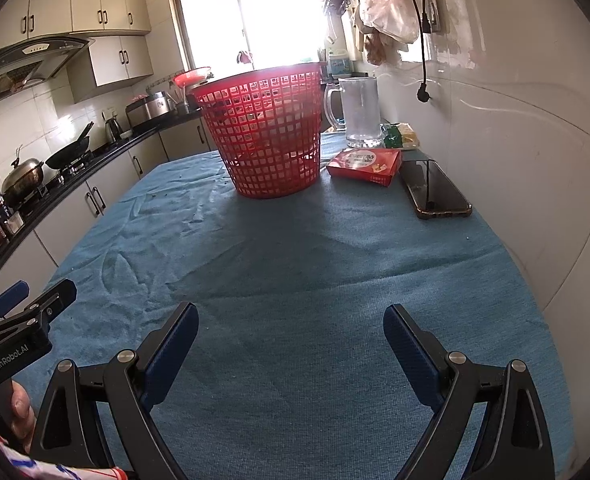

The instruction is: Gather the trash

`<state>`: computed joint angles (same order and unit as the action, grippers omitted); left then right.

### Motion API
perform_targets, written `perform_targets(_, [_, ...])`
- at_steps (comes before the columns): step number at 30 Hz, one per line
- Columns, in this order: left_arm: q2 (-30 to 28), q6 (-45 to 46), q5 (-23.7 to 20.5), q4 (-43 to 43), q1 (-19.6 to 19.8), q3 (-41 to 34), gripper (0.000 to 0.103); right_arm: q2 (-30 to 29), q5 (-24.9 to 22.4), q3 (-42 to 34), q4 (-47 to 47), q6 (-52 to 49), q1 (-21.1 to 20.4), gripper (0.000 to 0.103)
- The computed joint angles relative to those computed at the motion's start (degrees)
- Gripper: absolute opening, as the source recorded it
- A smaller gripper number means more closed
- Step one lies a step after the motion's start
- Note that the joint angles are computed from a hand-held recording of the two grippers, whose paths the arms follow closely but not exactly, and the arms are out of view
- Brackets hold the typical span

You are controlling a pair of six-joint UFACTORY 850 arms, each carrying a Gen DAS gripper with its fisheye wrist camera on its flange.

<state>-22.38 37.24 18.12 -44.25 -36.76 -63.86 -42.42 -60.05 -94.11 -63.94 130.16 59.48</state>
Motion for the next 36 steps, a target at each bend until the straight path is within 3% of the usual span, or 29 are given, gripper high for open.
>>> perform_targets(25, [-1.17,1.88,-0.93,-2.0,0.37,-1.46,0.103,-0.71,0.74,-0.77,0.46,-0.36,-0.42,0.096])
perform_targets(36, [-3.27,3.3,-2.74,-1.64,1.3,-5.65,0.103,-2.27,0.81,-4.1,0.6,-6.31,-1.95,0.096])
